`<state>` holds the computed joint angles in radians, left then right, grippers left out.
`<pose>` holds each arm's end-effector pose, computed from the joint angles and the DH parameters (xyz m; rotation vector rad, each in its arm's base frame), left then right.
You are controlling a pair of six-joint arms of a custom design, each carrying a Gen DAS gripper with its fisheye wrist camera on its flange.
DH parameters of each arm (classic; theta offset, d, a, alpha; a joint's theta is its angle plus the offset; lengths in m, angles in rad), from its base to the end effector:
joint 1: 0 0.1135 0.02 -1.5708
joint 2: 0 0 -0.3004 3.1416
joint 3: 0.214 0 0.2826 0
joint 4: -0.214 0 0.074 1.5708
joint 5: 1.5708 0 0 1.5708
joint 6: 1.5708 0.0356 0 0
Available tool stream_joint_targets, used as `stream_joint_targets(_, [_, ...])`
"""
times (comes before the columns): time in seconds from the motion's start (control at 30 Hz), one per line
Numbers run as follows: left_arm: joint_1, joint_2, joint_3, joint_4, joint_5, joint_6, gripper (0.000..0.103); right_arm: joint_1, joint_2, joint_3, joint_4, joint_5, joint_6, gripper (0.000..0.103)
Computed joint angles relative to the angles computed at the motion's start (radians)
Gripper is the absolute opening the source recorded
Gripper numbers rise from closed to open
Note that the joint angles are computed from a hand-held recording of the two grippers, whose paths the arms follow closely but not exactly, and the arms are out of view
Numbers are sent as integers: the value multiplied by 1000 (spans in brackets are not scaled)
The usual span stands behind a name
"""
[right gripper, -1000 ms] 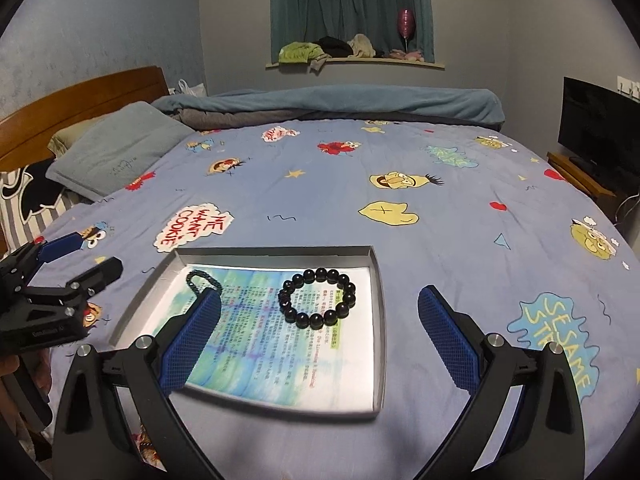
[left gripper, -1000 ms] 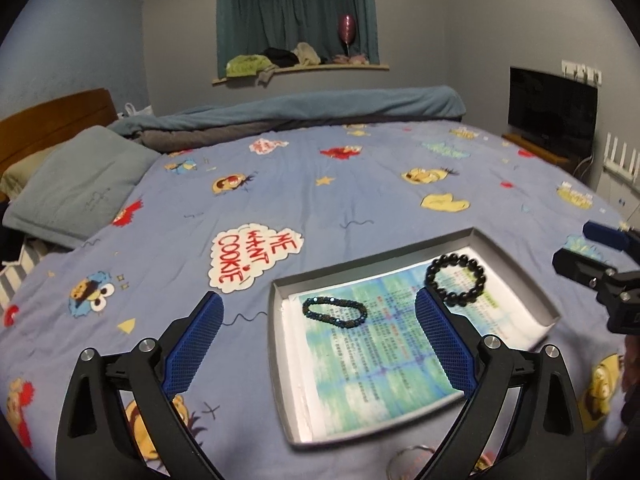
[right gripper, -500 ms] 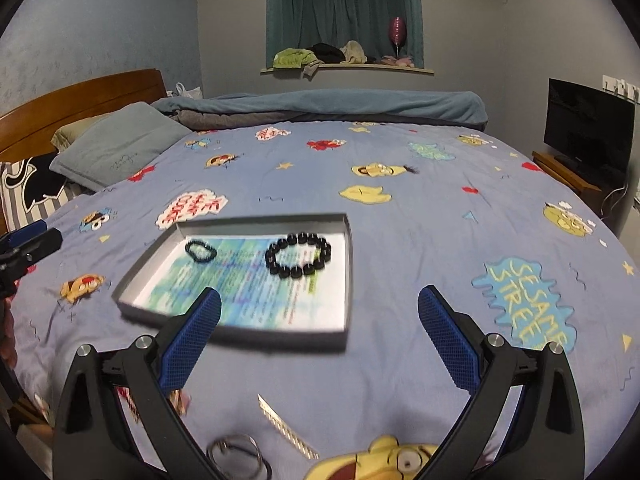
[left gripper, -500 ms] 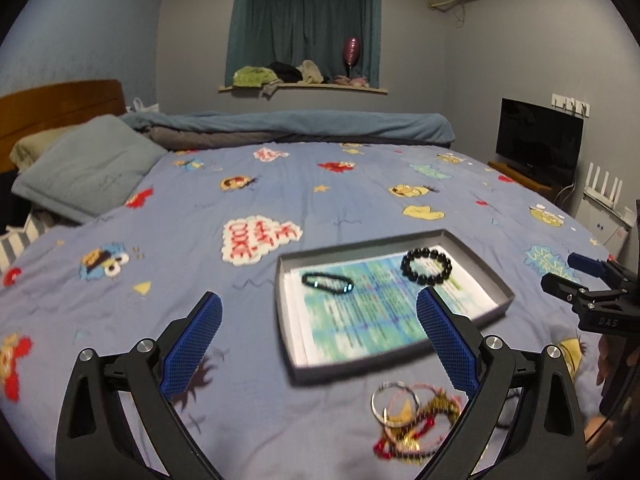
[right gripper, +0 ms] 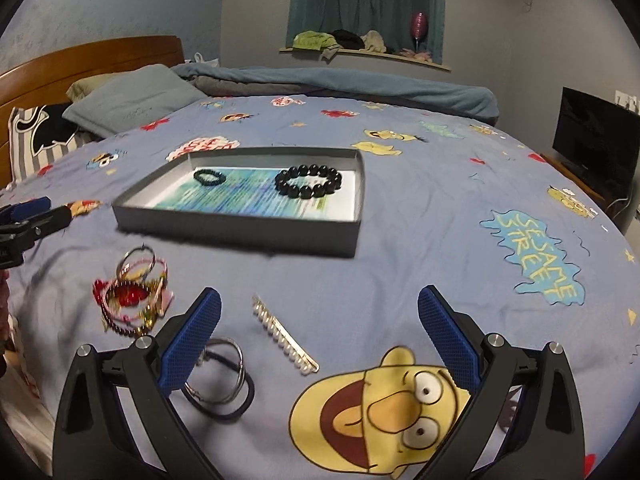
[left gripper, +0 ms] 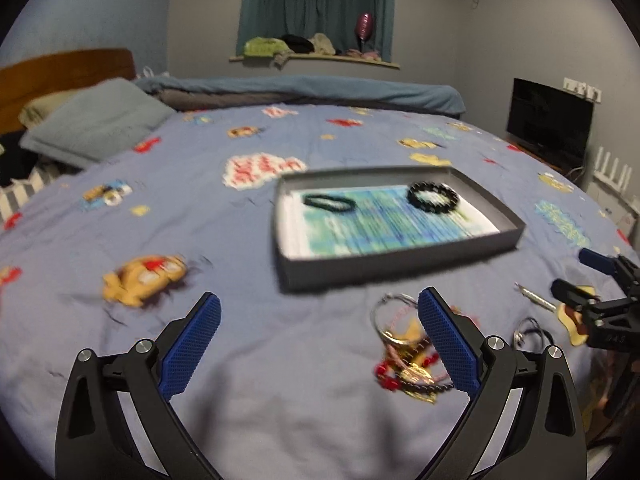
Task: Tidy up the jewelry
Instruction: 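Move both open tools back toward the remaining bracelet pile, then grasp the pearl hair clip with right tool while left tool grasps silver hoop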
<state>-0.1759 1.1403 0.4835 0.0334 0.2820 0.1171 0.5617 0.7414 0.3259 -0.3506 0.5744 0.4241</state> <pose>0.2324 -0.0514 0.2022 0.4753 2.1341 -0.3423 0.1374 0.0636 0.1878 0.1234 2.1915 -0.1281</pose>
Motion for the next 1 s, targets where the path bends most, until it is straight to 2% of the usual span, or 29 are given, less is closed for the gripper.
stream_joint_targets(0.07, [-12, 7, -33, 51, -7, -14, 98, 17, 9, -19, 32, 9, 5, 97])
stream_joint_targets(0.17, [-54, 8, -98, 169, -73, -24, 98, 24, 14, -36, 49, -1, 15, 97])
stream_joint_targets(0.37, [-120, 56, -83, 145, -116, -2, 98, 10, -23, -78, 64, -27, 27, 96])
stream_joint_targets(0.43, [-121, 84, -63, 135, -92, -17, 98, 6, -32, -83, 65, -28, 24, 90])
stream_joint_targets(0.7, [-212, 156, -40, 179, -152, -16, 96, 0, -12, -92, 85, -79, 13, 66])
stream_joint_targets(0.77, [-231, 181, -32, 186, -177, -11, 95, 4, 4, -92, 97, -79, 4, 63])
stream_joint_targets(0.9, [-240, 234, -18, 199, -182, -8, 81, -15, 19, -94, 121, -98, -10, 55])
stream_joint_targets(1.0, [-242, 249, -15, 210, -182, -7, 75, -28, 34, -94, 139, -107, -20, 53])
